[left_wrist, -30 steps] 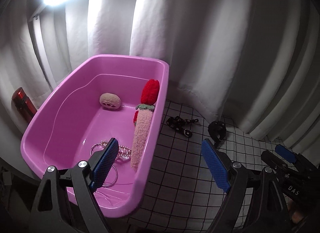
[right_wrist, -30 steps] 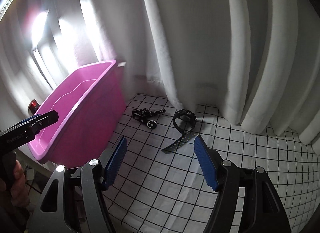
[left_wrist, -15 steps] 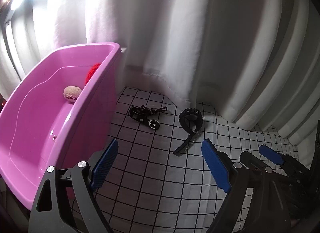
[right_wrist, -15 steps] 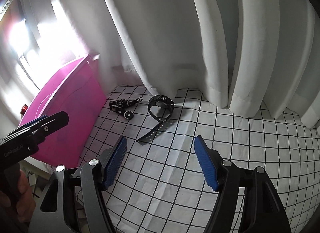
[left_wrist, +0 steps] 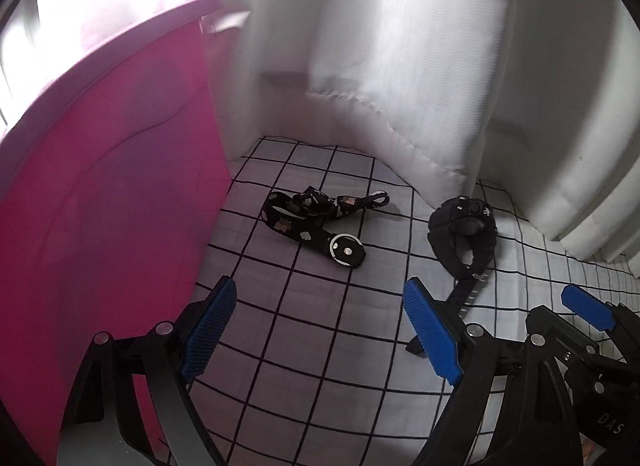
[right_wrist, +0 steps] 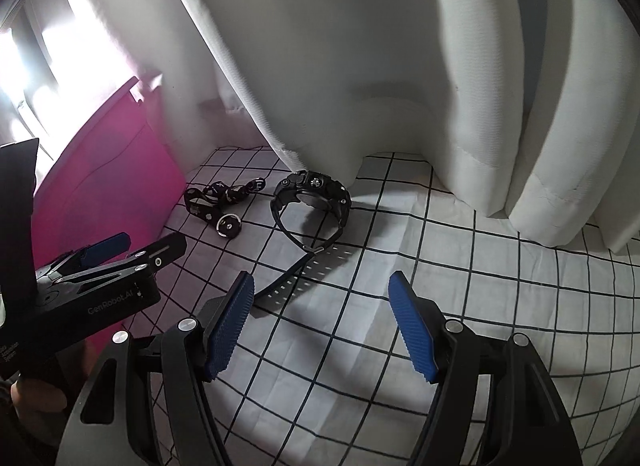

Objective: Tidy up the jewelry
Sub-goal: 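Move the right tool to the black wristwatch while the left tool approaches the black lanyard strap, then close the right tool on the watch band while the left tool grips the lanyard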

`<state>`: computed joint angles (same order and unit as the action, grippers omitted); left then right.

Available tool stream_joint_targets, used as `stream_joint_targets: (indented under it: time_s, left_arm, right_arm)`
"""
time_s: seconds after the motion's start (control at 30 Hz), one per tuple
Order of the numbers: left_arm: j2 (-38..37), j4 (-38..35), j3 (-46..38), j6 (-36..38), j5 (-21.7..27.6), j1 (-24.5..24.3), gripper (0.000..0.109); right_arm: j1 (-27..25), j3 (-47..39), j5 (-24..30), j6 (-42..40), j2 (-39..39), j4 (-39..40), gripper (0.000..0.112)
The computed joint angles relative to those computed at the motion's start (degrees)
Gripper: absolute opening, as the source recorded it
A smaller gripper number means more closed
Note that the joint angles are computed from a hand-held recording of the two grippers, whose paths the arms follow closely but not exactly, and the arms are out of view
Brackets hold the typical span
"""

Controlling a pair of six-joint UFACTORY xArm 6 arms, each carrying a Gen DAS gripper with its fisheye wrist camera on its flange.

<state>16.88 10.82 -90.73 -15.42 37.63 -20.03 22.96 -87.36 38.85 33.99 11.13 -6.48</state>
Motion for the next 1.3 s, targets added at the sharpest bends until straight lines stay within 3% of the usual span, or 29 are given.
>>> stream_joint_targets:
  time_s: [0.27,0.83,1.3]
  left_arm:
    - [5.44,-1.08,-3.9,0.86,-0.43,1.86,0.084]
    - [14.21,-5.12,-12.92,4.95,-0.07,2.19,0.084]
    - [17.06,-9.26,-17.64,6.75,1.51,2.51,0.085]
  right_arm:
    - [-0.29,-6.38,-1.24,-0.88,7.94,0.12,0.067]
    - [-0.4,-15.98,2.77,1.8,16.48,-3.95,0.068]
    - [-0.06,-26.27,6.76,0.29,23.64,-4.87,0.071]
